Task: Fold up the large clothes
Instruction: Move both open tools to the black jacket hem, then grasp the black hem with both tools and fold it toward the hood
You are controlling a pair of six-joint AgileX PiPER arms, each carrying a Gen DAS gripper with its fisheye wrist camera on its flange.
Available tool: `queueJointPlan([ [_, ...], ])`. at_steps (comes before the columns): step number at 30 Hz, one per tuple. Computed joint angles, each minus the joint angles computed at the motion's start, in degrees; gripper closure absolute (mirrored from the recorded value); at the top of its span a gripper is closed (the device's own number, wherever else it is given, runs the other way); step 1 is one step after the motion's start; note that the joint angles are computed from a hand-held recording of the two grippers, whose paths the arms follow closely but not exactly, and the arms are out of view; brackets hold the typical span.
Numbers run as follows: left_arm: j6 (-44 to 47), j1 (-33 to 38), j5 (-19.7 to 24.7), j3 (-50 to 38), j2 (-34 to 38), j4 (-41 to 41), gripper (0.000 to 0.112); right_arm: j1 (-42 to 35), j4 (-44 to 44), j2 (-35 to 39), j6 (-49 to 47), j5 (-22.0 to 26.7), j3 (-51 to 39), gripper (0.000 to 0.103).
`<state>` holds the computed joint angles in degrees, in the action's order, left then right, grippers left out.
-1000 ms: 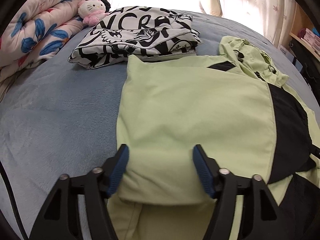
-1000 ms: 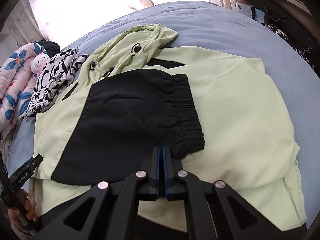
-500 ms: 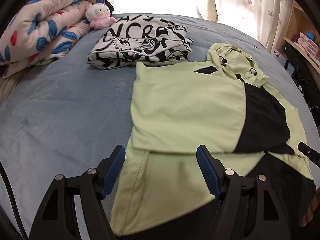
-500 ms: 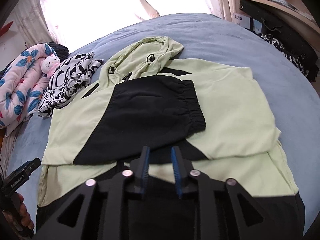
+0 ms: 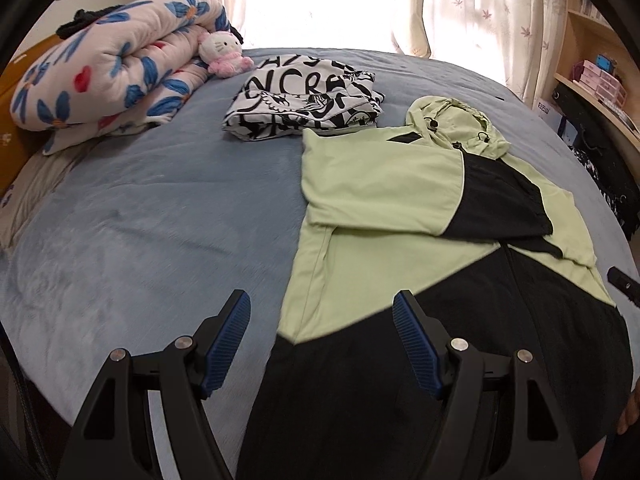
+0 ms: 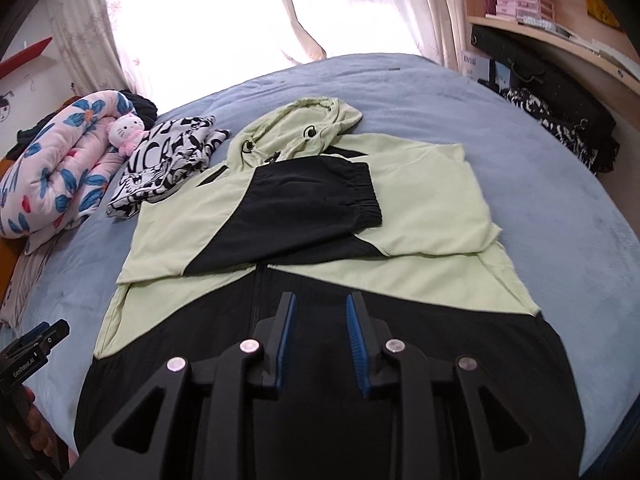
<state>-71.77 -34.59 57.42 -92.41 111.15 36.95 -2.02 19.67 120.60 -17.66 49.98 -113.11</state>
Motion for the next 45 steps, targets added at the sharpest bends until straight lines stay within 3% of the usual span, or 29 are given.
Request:
queueJointPlan([
  [4,-5.19,-3.01,0.68,6.89,-4.91,2.48,0.040,-1.53,2.65,-6.45,-5.02,-3.86,9.73,0.073],
  [9,-10.11,-6.23,1.45,13.09,-9.06,4.19,0.040,-4.00,7.52,-13.69,-12.76,-8.63,20.88,0.059],
  [17,-16.91,-11.32,2.07,21.08,-13.03,8.21,0.040,-8.62,14.25,-19.24,-23.02,-10.97,30.49,0.058],
  [26,-28.59,-15.05,-7.65,38.02,-17.78,16.78,0.039,-17.58,27.48,-21.56,-47.60,-12.36,40.13,0.058],
  [29,-32.33,-15.38,-11.42,42.83,-18.64,18.60,0.040,-21.36,28.29,-20.73,-51.61,-12.00,41.31,0.058],
  [34,-38.85,-13.25,-18.79,49.13,-21.10,21.99,0.040,-28.61,28.35,-16.32,-50.57,-7.74,38.10,0.058],
  [40,-37.46,-13.45,-20.30,49.57,-20.65,21.62,0.037,-32.42,25.08,-12.43,-49.11,-5.66,35.08,0.057],
  [45,-34.55,-13.81,-20.00,48.49,-20.06,19.36,0.033,-32.95,24.61,-12.67,-51.00,-7.08,36.05,0.058],
])
